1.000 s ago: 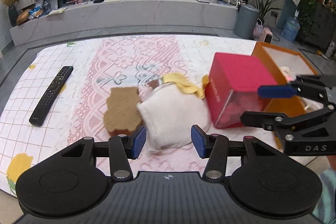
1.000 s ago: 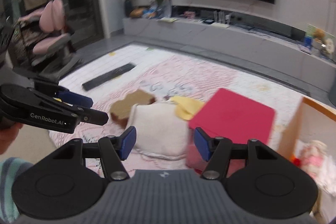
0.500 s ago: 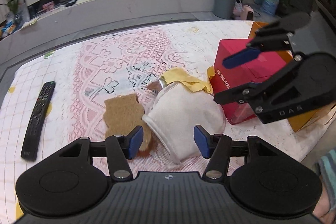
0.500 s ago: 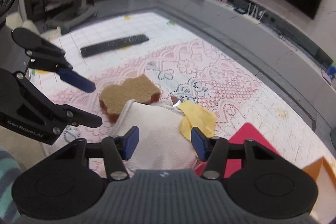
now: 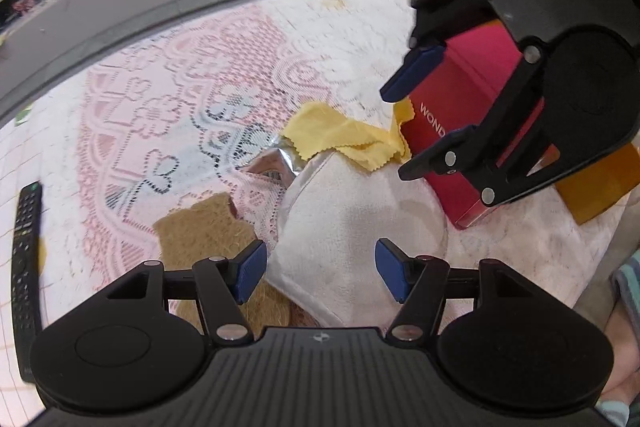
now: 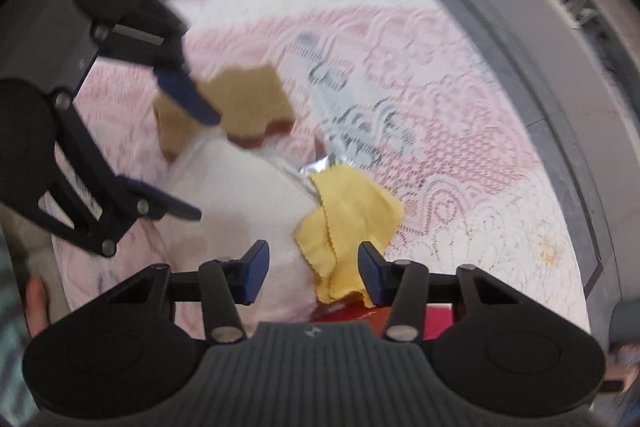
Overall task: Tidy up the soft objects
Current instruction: 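Close the left gripper on the white cloth bag while the right grips the yellow cloth, then carry the cloth bag and yellow cloth into the box and open both grippers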
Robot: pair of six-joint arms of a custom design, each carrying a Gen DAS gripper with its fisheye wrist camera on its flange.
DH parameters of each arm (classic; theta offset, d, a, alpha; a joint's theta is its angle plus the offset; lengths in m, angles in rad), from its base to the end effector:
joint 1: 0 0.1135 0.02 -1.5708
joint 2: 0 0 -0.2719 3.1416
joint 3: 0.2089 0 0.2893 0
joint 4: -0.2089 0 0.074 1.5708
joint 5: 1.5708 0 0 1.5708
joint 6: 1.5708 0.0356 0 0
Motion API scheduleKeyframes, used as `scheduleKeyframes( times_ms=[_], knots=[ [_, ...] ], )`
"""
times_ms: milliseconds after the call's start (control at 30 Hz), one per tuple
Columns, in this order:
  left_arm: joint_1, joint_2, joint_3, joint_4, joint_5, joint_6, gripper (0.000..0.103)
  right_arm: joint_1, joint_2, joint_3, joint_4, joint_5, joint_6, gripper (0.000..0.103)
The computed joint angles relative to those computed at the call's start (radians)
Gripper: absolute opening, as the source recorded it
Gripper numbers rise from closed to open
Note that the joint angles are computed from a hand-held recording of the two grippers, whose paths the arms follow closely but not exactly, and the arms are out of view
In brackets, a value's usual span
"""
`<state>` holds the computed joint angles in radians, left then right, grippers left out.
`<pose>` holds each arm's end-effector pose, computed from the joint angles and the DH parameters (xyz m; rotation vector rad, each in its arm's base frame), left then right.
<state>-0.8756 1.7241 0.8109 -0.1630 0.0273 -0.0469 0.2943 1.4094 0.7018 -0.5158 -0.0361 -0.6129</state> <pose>0.2132 -0.2571 0.0984 1.0918 2.4594 -0.3353 0.2558 0.0789 0.1405 -1.2318 2.5065 -0.0280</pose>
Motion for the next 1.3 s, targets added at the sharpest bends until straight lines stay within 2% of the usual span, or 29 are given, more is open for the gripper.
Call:
scheduleKeyframes(
  times_ms=[133,300,367,433,467,500,533,567,600,700,833,1100,1300],
  knots=[
    [0.001,0.061,0.059,-0.039,0.002,0.039,0.073,0.005,0.151,0.110,-0.054,0.029,-0.095,0.048],
    [-0.002,0.112,0.101,-0.058,0.014,0.046,0.071,-0.001,0.308,0.220,-0.089,0.045,-0.136,0.048],
    [-0.011,0.125,0.111,-0.062,-0.003,0.047,0.066,-0.009,0.347,0.244,-0.095,0.030,-0.141,0.048],
    [-0.010,0.132,0.114,-0.063,0.004,0.047,0.054,-0.017,0.377,0.262,-0.096,0.018,-0.131,0.045],
    [-0.011,0.135,0.116,-0.062,0.009,0.042,0.050,-0.025,0.392,0.273,-0.104,0.005,-0.127,0.038],
    [-0.011,0.137,0.116,-0.063,0.017,0.036,0.041,-0.029,0.401,0.279,-0.111,-0.007,-0.121,0.030],
    [-0.015,0.139,0.116,-0.063,0.019,0.033,0.035,-0.031,0.405,0.281,-0.111,-0.016,-0.112,0.026],
    [-0.021,0.136,0.111,-0.057,0.014,0.031,0.033,-0.034,0.407,0.280,-0.108,-0.023,-0.108,0.018],
    [-0.031,0.130,0.104,-0.051,-0.001,0.028,0.029,-0.035,0.406,0.277,-0.105,-0.027,-0.107,0.009],
    [-0.053,0.107,0.096,-0.062,-0.037,0.000,0.017,-0.029,0.385,0.248,-0.074,-0.018,-0.112,0.000],
    [-0.059,0.050,0.078,-0.078,-0.037,-0.045,0.011,-0.027,0.336,0.214,-0.059,-0.013,-0.125,0.000],
    [-0.084,-0.088,0.042,-0.149,-0.053,-0.126,0.009,-0.012,0.166,0.151,-0.065,0.016,-0.107,0.000],
    [-0.122,-0.206,0.025,-0.236,-0.121,-0.171,0.009,0.014,0.029,0.115,-0.090,0.027,-0.084,0.000]
  ],
)
